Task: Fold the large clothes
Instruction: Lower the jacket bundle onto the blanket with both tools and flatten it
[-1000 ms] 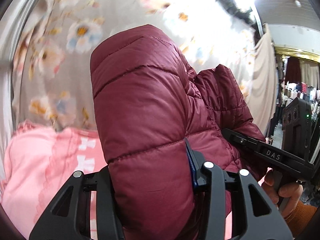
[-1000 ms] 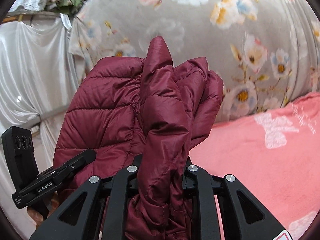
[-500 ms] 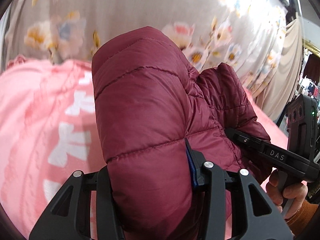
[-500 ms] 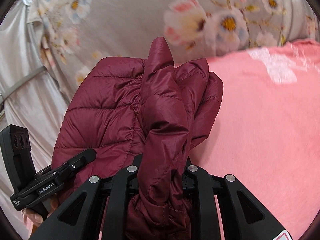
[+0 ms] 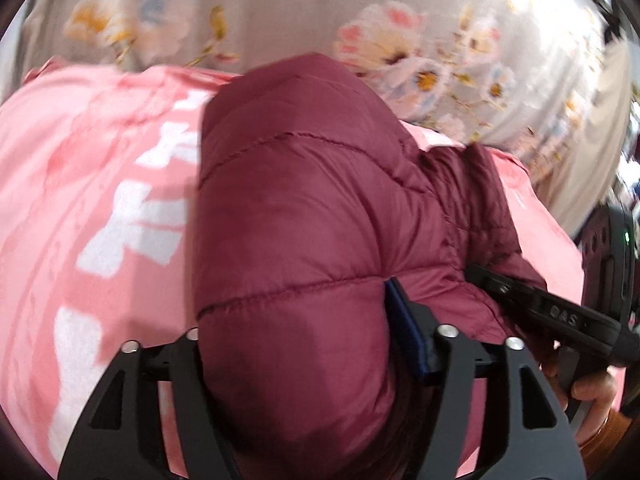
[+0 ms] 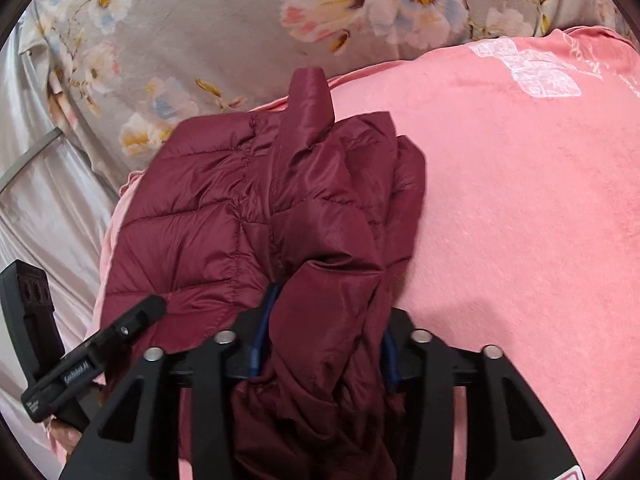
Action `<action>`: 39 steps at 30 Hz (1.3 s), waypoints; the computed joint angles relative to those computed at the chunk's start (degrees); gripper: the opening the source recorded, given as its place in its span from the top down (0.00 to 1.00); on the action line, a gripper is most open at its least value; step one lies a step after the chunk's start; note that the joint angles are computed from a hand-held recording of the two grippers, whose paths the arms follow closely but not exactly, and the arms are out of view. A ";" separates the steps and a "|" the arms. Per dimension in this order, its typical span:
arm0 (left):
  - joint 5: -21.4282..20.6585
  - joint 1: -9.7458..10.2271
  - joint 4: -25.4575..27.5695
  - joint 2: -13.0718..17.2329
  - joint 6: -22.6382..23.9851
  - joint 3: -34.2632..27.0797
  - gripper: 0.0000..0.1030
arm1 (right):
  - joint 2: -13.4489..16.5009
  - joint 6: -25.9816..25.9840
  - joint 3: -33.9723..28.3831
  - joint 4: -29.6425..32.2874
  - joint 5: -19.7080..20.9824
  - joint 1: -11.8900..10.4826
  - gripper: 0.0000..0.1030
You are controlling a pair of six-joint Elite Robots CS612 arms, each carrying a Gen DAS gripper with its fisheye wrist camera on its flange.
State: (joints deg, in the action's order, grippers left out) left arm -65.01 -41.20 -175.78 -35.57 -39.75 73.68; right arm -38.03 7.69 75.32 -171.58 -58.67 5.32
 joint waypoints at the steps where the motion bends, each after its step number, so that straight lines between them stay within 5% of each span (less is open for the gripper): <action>1: 1.72 -0.27 1.94 -0.63 -1.89 0.40 0.24 | -0.95 0.27 1.23 -0.90 -0.14 -0.34 0.47; 7: 14.68 -2.74 15.95 -6.18 -10.73 2.88 0.14 | -5.44 0.70 5.73 -8.53 -3.61 -0.89 0.46; 10: 16.49 -3.01 25.26 -7.52 -15.14 0.18 0.15 | -6.13 -2.54 4.16 -7.11 -7.46 0.61 0.82; 13: 15.02 -2.83 28.21 -6.82 -15.11 -3.53 0.15 | -4.89 -6.08 1.23 -5.85 -12.83 2.64 0.98; 19: 14.78 -1.89 41.27 -1.17 -17.37 -14.59 0.21 | -0.11 -6.12 -5.48 0.04 -18.81 4.72 1.00; 24: 10.92 -0.60 43.90 1.44 -19.60 -17.26 0.27 | 2.34 -6.11 -8.11 3.49 -19.29 4.70 1.00; 39: 13.53 -0.92 43.39 3.45 -17.42 -17.70 0.25 | 4.10 -7.49 -8.23 2.44 -20.18 5.04 1.00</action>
